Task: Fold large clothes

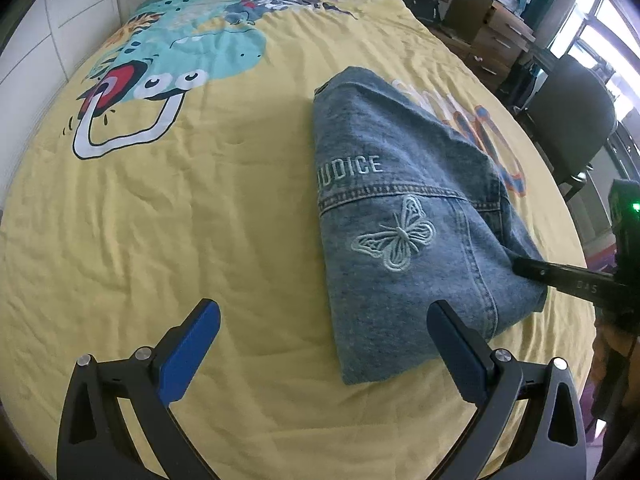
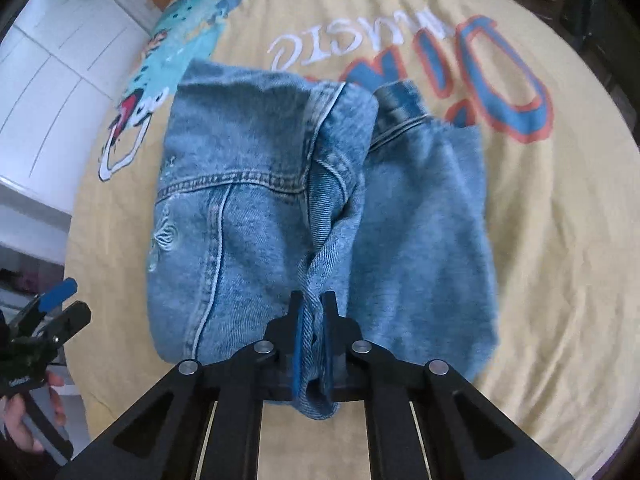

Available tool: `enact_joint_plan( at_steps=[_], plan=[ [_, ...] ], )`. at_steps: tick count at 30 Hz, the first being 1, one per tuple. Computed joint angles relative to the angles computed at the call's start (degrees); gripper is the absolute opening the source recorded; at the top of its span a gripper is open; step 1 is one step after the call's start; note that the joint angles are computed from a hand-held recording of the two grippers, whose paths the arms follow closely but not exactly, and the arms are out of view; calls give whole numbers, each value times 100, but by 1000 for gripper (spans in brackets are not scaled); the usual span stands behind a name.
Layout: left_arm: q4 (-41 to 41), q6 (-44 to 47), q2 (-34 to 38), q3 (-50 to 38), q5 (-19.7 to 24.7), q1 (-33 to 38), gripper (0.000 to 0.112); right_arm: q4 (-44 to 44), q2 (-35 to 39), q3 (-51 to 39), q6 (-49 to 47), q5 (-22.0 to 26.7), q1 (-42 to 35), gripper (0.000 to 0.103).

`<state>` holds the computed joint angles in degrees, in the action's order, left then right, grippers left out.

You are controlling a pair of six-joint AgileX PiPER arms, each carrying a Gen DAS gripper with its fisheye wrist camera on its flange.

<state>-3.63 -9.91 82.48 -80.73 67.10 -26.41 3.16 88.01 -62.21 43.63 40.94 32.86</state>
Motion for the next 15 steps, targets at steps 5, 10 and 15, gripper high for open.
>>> enact_joint_plan(
  at_steps=[5, 10, 15],
  plan=[
    [12, -28, 80, -73, -30, -83, 102, -486, -489, 421, 323, 261, -66, 1],
    [-73, -43, 144, -36, -90, -51, 102, -65, -717, 873, 151, -153, -159, 2],
    [-13, 18, 155, -4, -86, -41, 102, -745, -466, 84, 712, 494, 70, 8]
  ],
)
